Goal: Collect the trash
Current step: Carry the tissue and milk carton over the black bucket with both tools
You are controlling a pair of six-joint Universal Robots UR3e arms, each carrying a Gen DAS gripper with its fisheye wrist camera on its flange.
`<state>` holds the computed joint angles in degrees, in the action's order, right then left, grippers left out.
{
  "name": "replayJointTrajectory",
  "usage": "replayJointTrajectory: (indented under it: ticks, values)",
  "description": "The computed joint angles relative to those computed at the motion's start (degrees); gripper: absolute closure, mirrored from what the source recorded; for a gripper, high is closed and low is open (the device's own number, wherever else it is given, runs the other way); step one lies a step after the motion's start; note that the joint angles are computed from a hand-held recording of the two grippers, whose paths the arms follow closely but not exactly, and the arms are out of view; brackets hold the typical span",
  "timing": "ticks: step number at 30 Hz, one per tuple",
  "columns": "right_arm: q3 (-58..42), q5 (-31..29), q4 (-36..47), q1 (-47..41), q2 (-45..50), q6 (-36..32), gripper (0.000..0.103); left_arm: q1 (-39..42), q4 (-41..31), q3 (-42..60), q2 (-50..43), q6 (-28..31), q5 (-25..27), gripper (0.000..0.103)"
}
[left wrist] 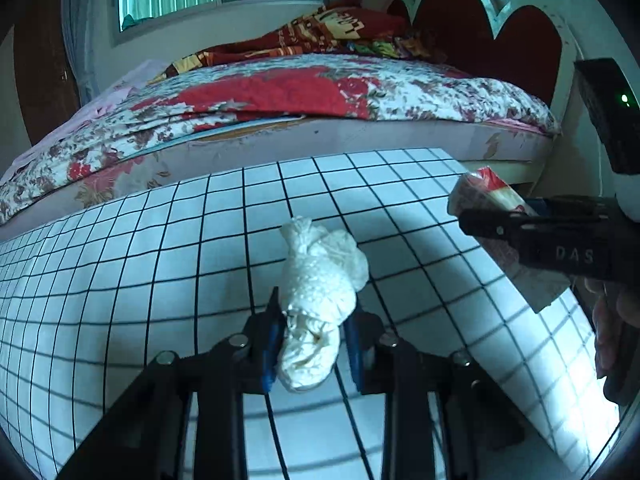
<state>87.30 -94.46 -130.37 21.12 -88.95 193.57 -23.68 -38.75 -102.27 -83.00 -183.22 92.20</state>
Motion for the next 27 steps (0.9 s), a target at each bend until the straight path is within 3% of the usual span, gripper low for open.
replayJointTrajectory:
  ticks: [11,16,22,27]
  values:
    - [6.4,-10.3,8.4,9.5,-16.3,6.6,0.052,-13.8,-5.5,1.6,5.8,-6.0,8.1,0.075]
    - [7.0,-18.5,12.8,17.4,-20.4,11.4,0.052,-21.0,-5.8,1.5,7.5,-8.5,13.0,0.075]
    - [5.5,-30.2,22.1,28.8,-24.2,20.5,0.052,-28.4,-9.1,4.5,8.0,-12.5,16.8,0.075]
    - [4.1,-36.4,31.4,36.4,-27.1,30.0,0.052,-36.8,-12.4,8.7,5.5,-16.5,22.7,0.075]
